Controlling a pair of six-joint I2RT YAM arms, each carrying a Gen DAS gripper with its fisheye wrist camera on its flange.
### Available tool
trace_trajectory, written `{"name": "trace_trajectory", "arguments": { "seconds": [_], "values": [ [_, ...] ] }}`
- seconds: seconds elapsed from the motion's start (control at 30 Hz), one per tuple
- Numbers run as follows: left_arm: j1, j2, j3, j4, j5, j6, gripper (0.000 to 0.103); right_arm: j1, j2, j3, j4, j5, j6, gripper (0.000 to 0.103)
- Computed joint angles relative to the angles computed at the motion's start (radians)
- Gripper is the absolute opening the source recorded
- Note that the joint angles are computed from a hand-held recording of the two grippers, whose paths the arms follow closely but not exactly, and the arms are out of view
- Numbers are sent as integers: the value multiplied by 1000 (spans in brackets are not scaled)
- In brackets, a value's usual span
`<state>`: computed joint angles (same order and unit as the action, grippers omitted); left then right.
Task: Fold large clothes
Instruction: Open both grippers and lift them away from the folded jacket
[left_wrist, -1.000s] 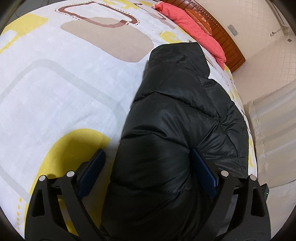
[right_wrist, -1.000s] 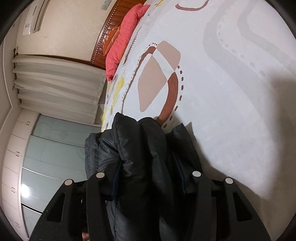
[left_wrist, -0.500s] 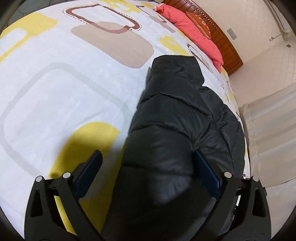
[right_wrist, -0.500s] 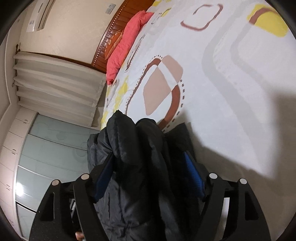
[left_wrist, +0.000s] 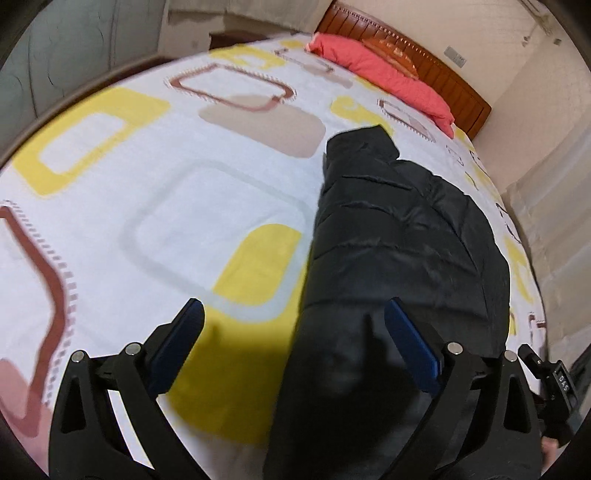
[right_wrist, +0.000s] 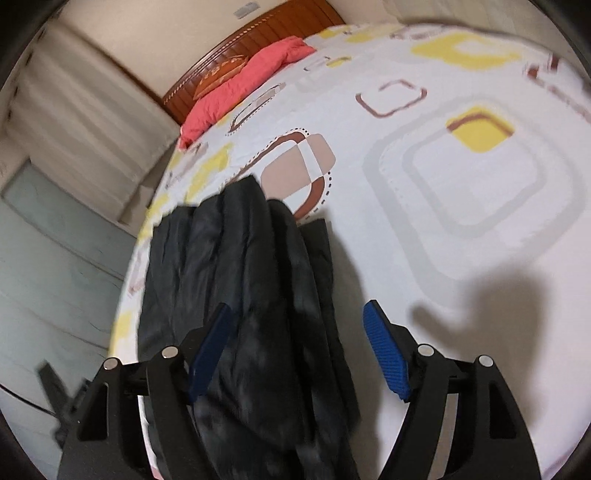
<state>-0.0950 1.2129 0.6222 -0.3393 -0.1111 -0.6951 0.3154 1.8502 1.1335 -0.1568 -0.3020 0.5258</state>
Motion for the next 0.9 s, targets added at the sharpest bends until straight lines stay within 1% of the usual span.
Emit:
{"name": "trace_trajectory", "arguments": {
  "seconds": [0.13,0.17,0.27,0.33,0.4,0.43,0.47,0.57,0.6,0.67,0.7,0.73,0.8,0.87,0.9],
  "values": [
    [-138,-168,-34,-127,-167,-59,98,64,-148,-108,-23,131,-45,73],
    [-194,-208,-35,-173,-228,-82,98,80,-180,-130,-27,157,-53,73],
    [-347,-271,-21,-292,-373,-159,98,145,-294,-203,-48,259,-80,73],
    [-476,-288,2,-392,-485,-250,98,179,-362,-253,-46,305,-91,78],
    [-591,-288,24,-477,-567,-341,99,220,-420,-291,-51,359,-90,78],
    [-670,-276,44,-545,-617,-415,99,242,-452,-312,-57,385,-86,78],
    [-709,-262,58,-581,-639,-455,100,259,-472,-326,-58,404,-83,78],
    [-876,-207,117,-751,-715,-647,101,308,-540,-373,-75,450,-71,78],
    [-933,-178,141,-819,-739,-727,101,326,-561,-388,-84,464,-67,78],
    [-1015,-127,179,-925,-770,-858,101,361,-593,-406,-104,495,-52,78],
    [-1055,-97,198,-982,-777,-928,101,396,-628,-424,-123,537,-39,78],
    [-1089,-73,212,-1034,-777,-995,101,396,-628,-424,-123,537,-39,78],
    [-1166,-21,242,-1137,-778,-1139,101,444,-681,-451,-140,596,-20,78],
    [-1228,14,261,-1199,-772,-1237,101,456,-699,-459,-142,601,-15,78],
    [-1247,25,268,-1215,-767,-1264,101,464,-708,-461,-149,605,-13,78]
  ]
}}
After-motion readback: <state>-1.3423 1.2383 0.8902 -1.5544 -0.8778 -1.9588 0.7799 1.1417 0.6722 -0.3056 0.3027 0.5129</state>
